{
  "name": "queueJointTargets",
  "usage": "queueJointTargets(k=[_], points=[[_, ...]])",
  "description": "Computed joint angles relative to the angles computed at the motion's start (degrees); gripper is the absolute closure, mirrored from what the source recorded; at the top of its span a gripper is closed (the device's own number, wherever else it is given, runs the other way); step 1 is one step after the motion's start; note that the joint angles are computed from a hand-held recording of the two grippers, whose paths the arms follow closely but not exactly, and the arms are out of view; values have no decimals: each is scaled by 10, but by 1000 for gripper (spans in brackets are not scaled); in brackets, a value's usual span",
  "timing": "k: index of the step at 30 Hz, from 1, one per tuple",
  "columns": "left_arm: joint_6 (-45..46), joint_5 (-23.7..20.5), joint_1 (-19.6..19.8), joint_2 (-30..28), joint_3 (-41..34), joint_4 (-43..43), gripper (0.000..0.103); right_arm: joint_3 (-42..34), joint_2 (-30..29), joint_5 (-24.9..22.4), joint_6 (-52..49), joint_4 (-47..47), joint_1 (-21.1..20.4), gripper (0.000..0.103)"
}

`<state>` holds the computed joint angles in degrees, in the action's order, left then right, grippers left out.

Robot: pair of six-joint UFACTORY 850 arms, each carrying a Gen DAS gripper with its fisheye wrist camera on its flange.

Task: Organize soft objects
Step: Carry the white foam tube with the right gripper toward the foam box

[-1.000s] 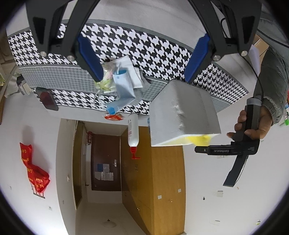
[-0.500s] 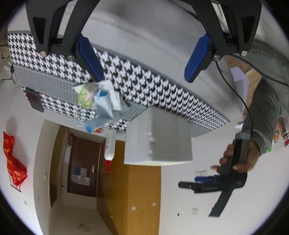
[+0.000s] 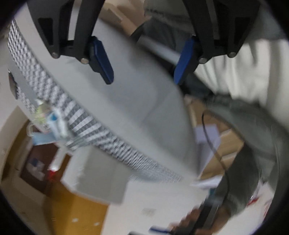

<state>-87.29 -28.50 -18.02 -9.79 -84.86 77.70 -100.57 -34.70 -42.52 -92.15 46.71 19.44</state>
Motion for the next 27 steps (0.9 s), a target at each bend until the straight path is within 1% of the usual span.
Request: queueJointTargets(k=[2, 4, 6, 8, 9, 11, 12, 17, 21, 24, 27], points=[[-20, -3, -6, 15, 22, 7, 2, 8, -3, 4, 14, -55, 9, 35], [-30, -5, -11, 26, 39, 14, 2, 11, -9, 9, 16, -90, 14, 36], [-35, -12, -16, 31, 47, 17, 2, 2, -22, 9, 30, -128, 19, 45], [-45, -15, -20, 39, 57, 23, 2, -17, -38, 1, 37, -149, 22, 48], [-49, -15, -21, 41, 60, 25, 2, -25, -46, -2, 38, -160, 24, 53], [-57, -16, -22, 47, 69, 28, 2, -39, -58, -2, 28, -185, 28, 54], [-56, -15, -22, 47, 70, 24, 2, -25, -52, 5, 14, -187, 28, 54], [-67, -13, -17, 48, 79, 19, 2, -69, -83, -27, -2, -237, 35, 54], [-62, -9, -11, 48, 85, 3, 2, -88, -98, -28, -28, -277, 44, 54], [-64, -7, -7, 47, 86, -4, 2, -115, -114, -45, -35, -298, 50, 54], [-59, -2, -2, 44, 84, -17, 2, -98, -106, -21, -72, -326, 56, 54]])
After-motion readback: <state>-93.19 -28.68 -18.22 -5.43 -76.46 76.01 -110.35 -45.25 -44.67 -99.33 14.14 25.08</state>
